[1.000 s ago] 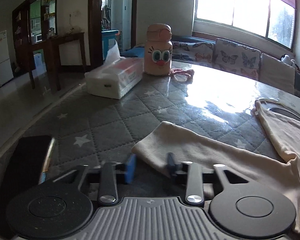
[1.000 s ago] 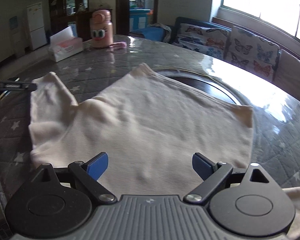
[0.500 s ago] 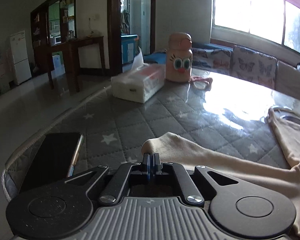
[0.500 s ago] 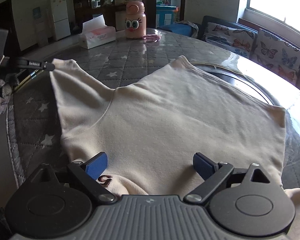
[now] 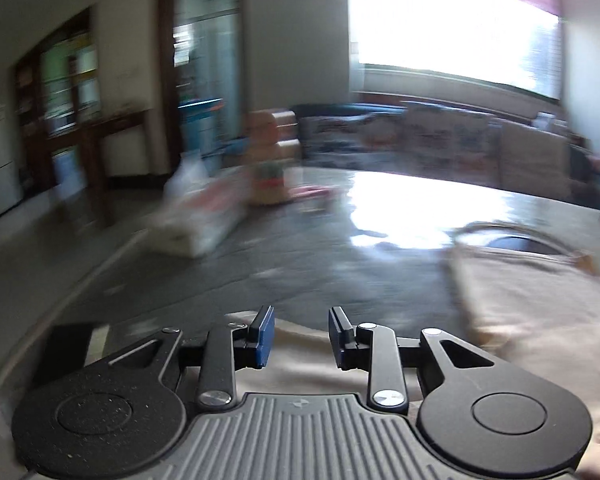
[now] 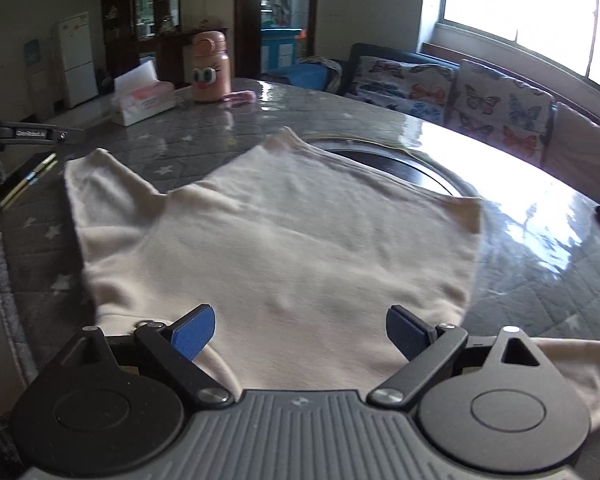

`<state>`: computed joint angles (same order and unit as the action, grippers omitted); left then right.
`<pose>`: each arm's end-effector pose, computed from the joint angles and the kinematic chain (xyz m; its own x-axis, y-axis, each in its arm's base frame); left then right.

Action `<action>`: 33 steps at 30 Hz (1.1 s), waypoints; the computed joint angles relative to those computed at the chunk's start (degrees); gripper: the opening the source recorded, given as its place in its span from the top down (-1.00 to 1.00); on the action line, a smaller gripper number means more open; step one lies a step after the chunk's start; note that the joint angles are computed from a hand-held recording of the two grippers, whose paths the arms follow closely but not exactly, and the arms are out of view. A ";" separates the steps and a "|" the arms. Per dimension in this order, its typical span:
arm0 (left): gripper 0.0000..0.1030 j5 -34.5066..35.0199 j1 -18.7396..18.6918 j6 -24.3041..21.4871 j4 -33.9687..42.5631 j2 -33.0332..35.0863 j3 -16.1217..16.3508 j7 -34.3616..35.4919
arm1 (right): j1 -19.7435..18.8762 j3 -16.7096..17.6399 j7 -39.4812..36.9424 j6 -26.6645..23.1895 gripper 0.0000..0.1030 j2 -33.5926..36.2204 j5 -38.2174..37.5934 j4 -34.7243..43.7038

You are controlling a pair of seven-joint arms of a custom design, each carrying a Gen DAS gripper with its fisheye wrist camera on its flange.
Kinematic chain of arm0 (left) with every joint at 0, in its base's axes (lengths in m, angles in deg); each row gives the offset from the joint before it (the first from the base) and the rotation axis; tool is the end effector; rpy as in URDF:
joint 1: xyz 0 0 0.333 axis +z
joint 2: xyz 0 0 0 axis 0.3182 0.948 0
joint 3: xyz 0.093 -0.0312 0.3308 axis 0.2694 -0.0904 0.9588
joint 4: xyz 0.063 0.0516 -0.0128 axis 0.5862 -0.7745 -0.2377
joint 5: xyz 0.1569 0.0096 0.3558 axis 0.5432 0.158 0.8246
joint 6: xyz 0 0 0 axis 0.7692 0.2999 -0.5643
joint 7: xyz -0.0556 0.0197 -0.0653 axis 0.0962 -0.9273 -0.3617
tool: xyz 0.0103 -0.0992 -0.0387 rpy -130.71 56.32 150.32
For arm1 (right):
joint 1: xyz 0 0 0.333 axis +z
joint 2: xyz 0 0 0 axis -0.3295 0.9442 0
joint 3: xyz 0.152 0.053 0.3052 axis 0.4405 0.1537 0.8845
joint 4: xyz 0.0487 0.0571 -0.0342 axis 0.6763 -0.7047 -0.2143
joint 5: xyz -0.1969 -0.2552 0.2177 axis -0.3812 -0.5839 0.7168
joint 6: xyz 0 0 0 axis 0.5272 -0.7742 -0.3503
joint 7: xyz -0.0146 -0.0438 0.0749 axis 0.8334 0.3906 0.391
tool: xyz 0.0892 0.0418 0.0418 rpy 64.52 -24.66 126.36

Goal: Fold clothes

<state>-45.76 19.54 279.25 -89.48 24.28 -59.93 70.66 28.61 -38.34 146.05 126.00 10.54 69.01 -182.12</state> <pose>0.6598 -0.0714 0.2581 -0.3063 -0.9518 -0.0174 -0.4911 0.1736 -0.8536 0.5502 0.3037 0.2401 0.1564 -0.9872 0.0313 -0.6848 -0.1312 -0.7169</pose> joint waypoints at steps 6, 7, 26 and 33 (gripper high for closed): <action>0.62 19.79 6.39 -4.72 5.13 3.58 -11.38 -5.01 | 0.42 0.53 -0.46 0.55 -0.83 0.71 -0.50 -1.23; 0.65 24.20 8.22 -6.50 6.89 5.03 -14.21 -6.63 | 0.10 1.13 -0.49 0.77 -0.83 0.48 -0.84 -1.71; 0.66 27.76 5.15 -5.40 2.74 4.69 -12.48 1.35 | -7.68 11.38 2.66 9.48 -0.83 -4.85 -6.11 -9.56; 0.64 33.84 2.67 -0.43 -1.37 3.71 -9.38 4.59 | -6.97 11.29 -1.93 8.38 -0.83 -3.63 0.05 -8.36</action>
<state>-11.92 22.22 278.82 -90.85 27.98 -69.31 75.26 21.64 -27.04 144.13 134.38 6.90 69.06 -190.49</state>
